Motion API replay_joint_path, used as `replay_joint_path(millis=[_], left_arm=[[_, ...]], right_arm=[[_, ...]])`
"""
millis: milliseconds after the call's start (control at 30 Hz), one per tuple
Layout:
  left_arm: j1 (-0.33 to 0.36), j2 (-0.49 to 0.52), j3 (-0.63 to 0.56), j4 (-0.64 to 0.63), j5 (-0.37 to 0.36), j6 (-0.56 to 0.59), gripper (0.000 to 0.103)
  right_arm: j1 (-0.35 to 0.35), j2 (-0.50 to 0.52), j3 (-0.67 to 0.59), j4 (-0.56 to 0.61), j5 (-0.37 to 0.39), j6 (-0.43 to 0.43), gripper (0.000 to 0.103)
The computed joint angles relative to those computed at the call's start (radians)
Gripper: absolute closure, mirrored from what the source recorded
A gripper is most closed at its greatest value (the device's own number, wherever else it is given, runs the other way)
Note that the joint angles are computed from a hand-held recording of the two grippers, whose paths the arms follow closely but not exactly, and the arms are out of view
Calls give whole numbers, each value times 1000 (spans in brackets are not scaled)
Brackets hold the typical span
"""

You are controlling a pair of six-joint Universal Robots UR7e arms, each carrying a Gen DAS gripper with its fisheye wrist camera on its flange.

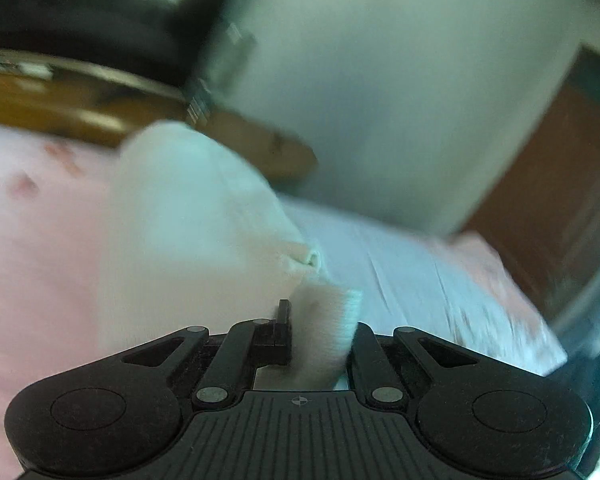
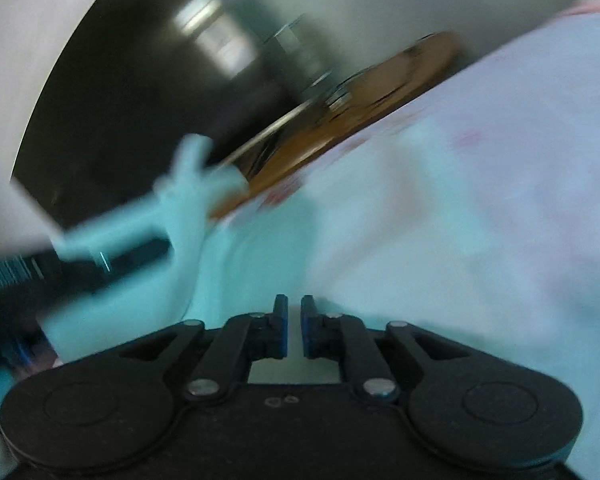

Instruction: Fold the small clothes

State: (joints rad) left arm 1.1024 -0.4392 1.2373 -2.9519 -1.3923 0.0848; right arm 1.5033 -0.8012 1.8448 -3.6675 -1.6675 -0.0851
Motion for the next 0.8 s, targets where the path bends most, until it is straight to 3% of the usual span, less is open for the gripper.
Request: replay_joint_path(millis=[67,133,167,200,300,400,467,633,733,800], left_arm=[[-13,29,-21,95,26,-13,93],[-28,19,19,68,31,-2,54],[-25,-8,60,40,-23,1,15],[-29,-32,99,-9,-41,2,5],[-32,-98,173,-115,-34,54,5],[-16,-119,183,-202,79,42,6],[7,-116,142,-168,158,-8,6],[29,-94,85,-76,299,-31,6],[34,-82,80,-66,343,-40,6],[37,-72,75,-56,335,-34,6]], right_arm=[[-35,-67,56,-5,28,35,82],[-57,-122,95,2,39,35,79],[-64,-142,108,7,48,26,78],[-67,-154,119,6,56,18,75],[-75,-187,141,9,109,-9,65],[-70,-179,124,40,155,-25,56],[-58,-162,89,84,160,-50,56],[-20,-85,-3,113,84,-112,57],[-3,-55,-54,162,27,-148,58],[5,-42,-84,219,-28,-146,61]])
